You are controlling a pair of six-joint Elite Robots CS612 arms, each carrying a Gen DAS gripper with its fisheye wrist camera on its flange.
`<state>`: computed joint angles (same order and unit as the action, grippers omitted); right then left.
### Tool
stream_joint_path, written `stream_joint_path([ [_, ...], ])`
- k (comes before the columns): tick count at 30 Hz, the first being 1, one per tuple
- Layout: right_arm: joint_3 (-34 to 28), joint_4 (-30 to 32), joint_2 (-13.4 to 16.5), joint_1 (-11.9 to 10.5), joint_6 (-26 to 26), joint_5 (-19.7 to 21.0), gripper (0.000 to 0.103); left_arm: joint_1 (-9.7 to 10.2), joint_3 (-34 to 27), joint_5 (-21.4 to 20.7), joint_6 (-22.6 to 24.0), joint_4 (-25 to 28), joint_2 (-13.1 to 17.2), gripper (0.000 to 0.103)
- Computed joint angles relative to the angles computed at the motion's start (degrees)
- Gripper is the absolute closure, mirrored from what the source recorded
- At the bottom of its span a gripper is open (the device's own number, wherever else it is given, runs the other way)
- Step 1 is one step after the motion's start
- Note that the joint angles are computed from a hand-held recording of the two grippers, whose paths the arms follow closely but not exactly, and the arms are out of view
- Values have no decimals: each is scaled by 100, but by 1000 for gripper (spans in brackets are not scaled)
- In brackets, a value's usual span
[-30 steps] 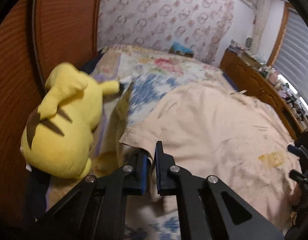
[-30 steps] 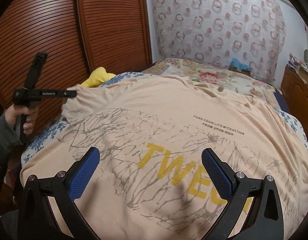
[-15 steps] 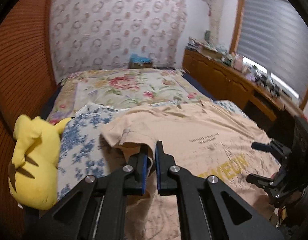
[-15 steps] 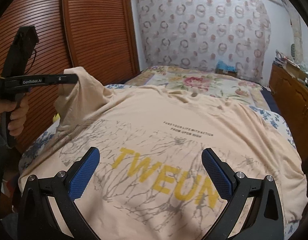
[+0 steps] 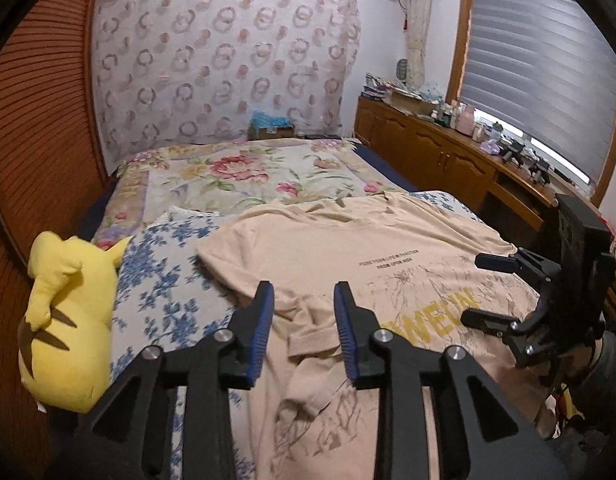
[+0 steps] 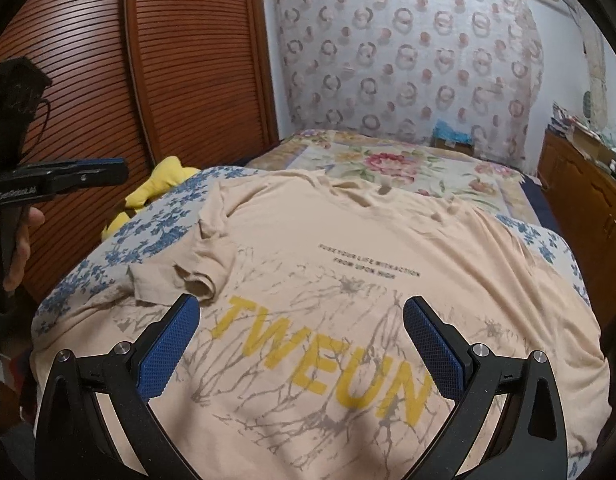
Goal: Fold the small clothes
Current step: 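Fold the gripped side edge inward over the shirt body, open left gripper, then grasp the opposite side edge with the right gripper and fold it inward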
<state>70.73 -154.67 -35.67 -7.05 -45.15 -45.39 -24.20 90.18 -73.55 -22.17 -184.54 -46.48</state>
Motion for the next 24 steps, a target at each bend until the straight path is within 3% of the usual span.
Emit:
stream_joint_path([
  [4, -98, 444, -16, 98, -515, 85, 11, 24, 257, 132, -163, -195, -42, 66],
  [6, -134, 702, -29, 168, -851, 119, 23, 43, 373, 183, -299, -194, -51, 64],
  [8, -191, 1001, -28, 234, -1135, 140, 42, 37, 427, 338, -387, -83, -38, 63],
  [11, -311, 1458, -5, 360, -1534, 71, 55, 33, 537, 482, -517, 36, -30, 61],
  [17, -558, 2278, 93, 609, -2336, -162, 59, 69, 713, 496, -749, 69, -17, 59],
  [24, -757, 2292, 258, 836, -2541, -739, 66, 71, 780, 480, -825, 112, -21, 57],
])
